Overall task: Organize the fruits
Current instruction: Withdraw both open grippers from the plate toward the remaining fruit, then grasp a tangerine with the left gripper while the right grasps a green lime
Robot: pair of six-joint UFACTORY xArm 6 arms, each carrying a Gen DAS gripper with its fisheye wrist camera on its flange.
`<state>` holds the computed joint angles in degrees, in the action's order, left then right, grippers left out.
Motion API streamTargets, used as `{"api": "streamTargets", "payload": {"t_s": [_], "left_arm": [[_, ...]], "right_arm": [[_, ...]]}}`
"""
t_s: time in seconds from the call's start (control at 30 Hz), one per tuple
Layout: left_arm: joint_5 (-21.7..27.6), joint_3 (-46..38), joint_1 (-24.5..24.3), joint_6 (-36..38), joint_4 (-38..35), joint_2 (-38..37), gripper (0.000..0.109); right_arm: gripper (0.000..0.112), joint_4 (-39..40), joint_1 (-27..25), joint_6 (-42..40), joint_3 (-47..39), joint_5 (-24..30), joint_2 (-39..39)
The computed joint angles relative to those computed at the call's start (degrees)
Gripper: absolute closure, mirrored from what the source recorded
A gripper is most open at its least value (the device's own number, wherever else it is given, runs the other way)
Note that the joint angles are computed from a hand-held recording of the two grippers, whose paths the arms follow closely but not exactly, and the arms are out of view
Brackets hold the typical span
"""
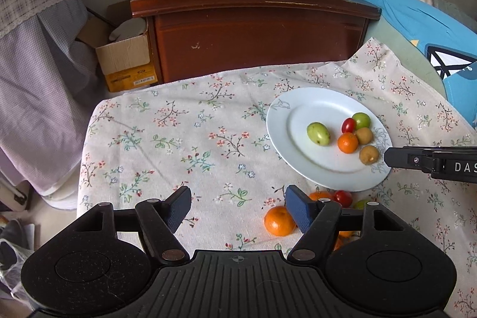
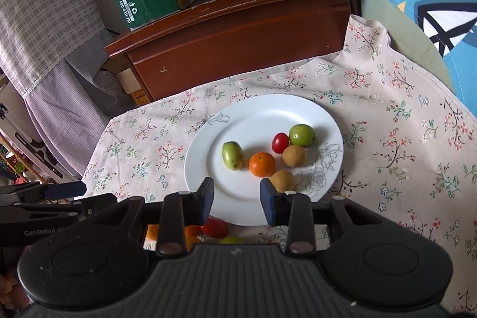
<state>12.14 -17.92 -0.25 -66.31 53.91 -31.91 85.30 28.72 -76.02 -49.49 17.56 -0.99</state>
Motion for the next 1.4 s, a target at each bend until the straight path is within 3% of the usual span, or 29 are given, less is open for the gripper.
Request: {"api": "streamTargets", "payload": {"t_s": [0.17, 0.4, 0.63, 1.0, 1.13, 1.2, 1.4], "left_arm": [[0.64, 3.57, -1.56, 1.57, -3.42, -4.32, 0.027], [2.09, 6.7, -5.86, 4.08, -7.3, -7.24, 0.026], [1.16, 7.63, -7.2, 7.26, -10.4, -5.94, 0.026], [-0.9, 6.71, -7.35, 7.14, -8.01, -2.66, 0.026], [-3.53, 6.82, -6.89, 8.56, -9.57, -1.55, 0.026], [-4.1, 6.69, -6.79, 8.42, -9.39, -1.07, 0.026], [-5.72, 5.53, -6.17, 4.33, -5.03, 1.11, 0.026]], "right_arm": [[0.078, -1.63, 0.4, -0.55, 5.01, 1.33, -3.75], [0.078, -5.89, 0.02, 0.59, 9.23, 3.54, -5.75], [0.078, -8.63, 0.12, 1.29, 9.66, 3.7, -4.46], [0.078, -8.43, 0.14, 1.81, 8.15, 4.86, -1.61], [0.079, -8.87, -1.05, 4.21, 7.26, 7.65, -0.4], [0.084, -8.36, -0.93, 3.03, 7.3, 7.38, -0.52], [0.084, -9.57, -0.62, 4.34, 8.02, 5.06, -1.73]]}}
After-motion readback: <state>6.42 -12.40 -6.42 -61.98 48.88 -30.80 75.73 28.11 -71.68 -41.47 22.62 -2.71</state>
